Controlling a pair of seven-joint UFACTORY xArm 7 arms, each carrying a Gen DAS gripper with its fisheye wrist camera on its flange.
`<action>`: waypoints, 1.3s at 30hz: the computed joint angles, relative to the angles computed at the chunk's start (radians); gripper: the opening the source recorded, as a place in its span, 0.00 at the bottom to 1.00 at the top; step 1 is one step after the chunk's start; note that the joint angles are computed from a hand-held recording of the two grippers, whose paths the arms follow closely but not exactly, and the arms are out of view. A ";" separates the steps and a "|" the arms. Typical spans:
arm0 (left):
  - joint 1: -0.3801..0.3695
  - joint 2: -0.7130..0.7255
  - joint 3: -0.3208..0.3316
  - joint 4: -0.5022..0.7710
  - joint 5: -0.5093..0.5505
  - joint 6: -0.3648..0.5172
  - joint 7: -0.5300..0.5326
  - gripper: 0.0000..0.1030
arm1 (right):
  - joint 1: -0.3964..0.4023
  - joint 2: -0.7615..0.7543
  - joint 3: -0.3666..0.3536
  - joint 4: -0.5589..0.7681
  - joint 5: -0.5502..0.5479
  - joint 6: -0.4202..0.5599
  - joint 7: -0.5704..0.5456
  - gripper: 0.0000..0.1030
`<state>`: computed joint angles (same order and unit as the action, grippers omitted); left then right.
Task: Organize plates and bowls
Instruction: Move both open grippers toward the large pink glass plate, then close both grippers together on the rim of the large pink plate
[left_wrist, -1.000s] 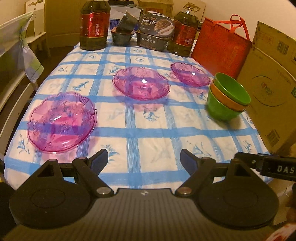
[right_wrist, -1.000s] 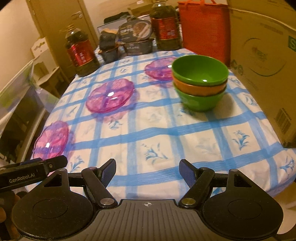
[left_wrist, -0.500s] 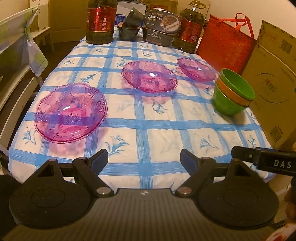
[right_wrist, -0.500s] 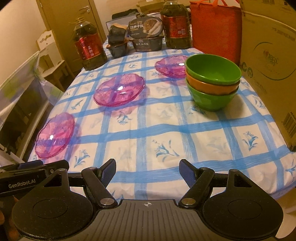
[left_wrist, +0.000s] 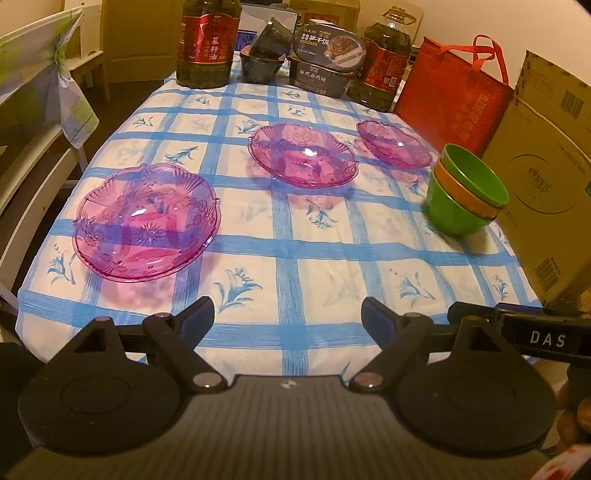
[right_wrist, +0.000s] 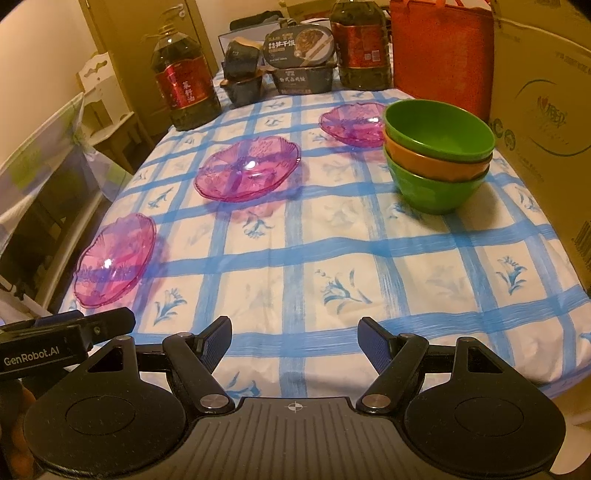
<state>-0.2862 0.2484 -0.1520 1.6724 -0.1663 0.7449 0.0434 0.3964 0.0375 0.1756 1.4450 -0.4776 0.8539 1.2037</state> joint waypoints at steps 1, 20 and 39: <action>0.001 -0.001 0.001 -0.002 0.000 0.000 0.001 0.83 | 0.000 0.003 0.000 0.002 0.001 -0.001 -0.001 0.73; 0.028 -0.003 0.022 -0.012 0.018 -0.022 -0.026 0.83 | 0.020 0.065 -0.016 0.056 0.018 -0.024 -0.040 0.73; 0.108 0.125 0.079 0.139 0.100 -0.018 -0.096 0.82 | 0.099 0.358 -0.082 0.379 0.119 -0.112 -0.231 0.73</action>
<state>-0.1778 0.3736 -0.0735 1.8113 -0.0667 0.7266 -0.0528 0.4956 0.3952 0.0939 1.8240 -0.3585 0.7418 0.9726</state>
